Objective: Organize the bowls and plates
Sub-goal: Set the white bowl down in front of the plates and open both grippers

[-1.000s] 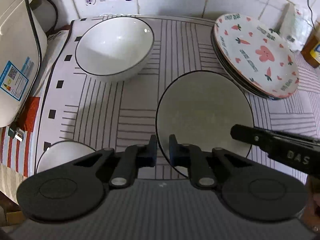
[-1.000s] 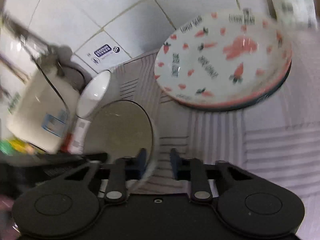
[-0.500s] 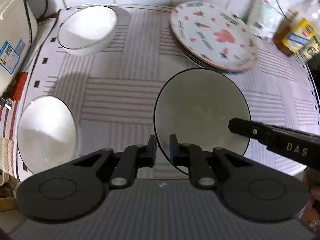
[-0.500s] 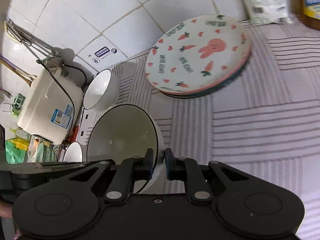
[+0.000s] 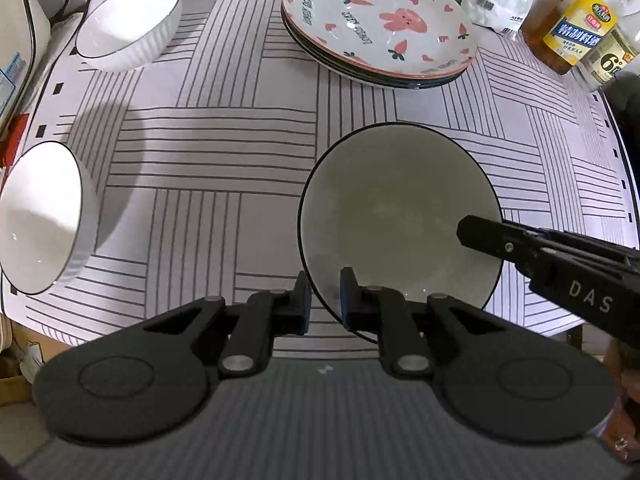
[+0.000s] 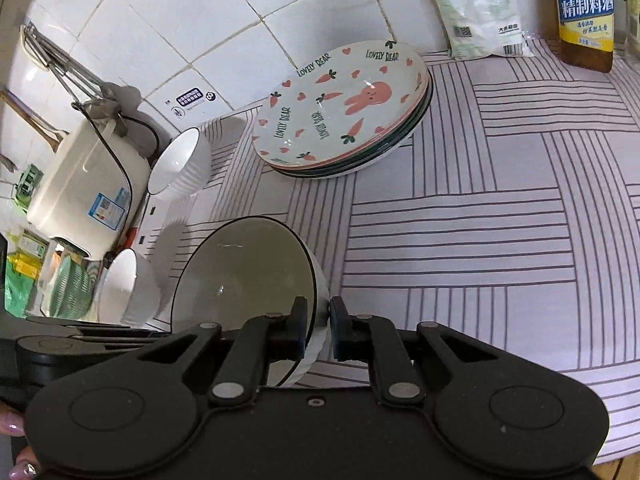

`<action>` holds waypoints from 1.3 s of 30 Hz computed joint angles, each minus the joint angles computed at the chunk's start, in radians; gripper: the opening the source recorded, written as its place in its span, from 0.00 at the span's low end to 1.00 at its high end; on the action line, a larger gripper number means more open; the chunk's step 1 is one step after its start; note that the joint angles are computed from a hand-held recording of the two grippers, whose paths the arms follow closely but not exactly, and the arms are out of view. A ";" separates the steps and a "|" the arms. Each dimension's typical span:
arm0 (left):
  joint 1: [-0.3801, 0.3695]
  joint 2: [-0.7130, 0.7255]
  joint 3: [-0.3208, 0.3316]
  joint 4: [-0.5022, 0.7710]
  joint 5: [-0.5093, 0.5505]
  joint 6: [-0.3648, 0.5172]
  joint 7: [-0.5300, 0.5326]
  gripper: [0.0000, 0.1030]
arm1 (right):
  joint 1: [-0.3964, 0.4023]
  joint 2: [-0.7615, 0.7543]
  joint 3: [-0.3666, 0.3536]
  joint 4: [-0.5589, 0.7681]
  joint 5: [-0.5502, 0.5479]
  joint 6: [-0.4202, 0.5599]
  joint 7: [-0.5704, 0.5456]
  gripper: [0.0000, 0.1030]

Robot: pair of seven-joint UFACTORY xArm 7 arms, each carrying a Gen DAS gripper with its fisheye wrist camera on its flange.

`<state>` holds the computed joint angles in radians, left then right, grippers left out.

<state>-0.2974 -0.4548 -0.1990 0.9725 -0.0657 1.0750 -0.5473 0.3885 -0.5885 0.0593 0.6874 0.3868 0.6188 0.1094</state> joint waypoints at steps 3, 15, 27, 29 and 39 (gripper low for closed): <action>-0.001 0.017 -0.005 0.001 -0.008 -0.007 -0.024 0.12 | -0.006 -0.002 0.004 -0.012 -0.022 -0.008 -0.015 0.15; -0.006 0.052 0.001 -0.002 0.000 -0.035 -0.044 0.14 | -0.021 0.052 0.049 -0.030 -0.151 -0.119 -0.069 0.16; 0.001 -0.084 -0.010 -0.025 0.042 0.018 -0.039 0.36 | -0.019 -0.055 0.084 -0.029 -0.271 -0.159 -0.061 0.56; 0.006 -0.118 -0.012 -0.030 0.045 0.037 -0.039 0.37 | -0.005 -0.078 0.083 -0.027 -0.274 -0.162 -0.073 0.61; 0.030 -0.254 -0.011 -0.021 0.046 0.164 -0.011 0.40 | 0.065 -0.162 0.084 -0.001 -0.262 -0.141 -0.154 0.71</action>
<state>-0.2671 -0.7089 -0.2101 0.9513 -0.0194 1.2386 -0.5580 0.4535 -0.7508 0.1432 0.6869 0.1251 0.4780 -0.0441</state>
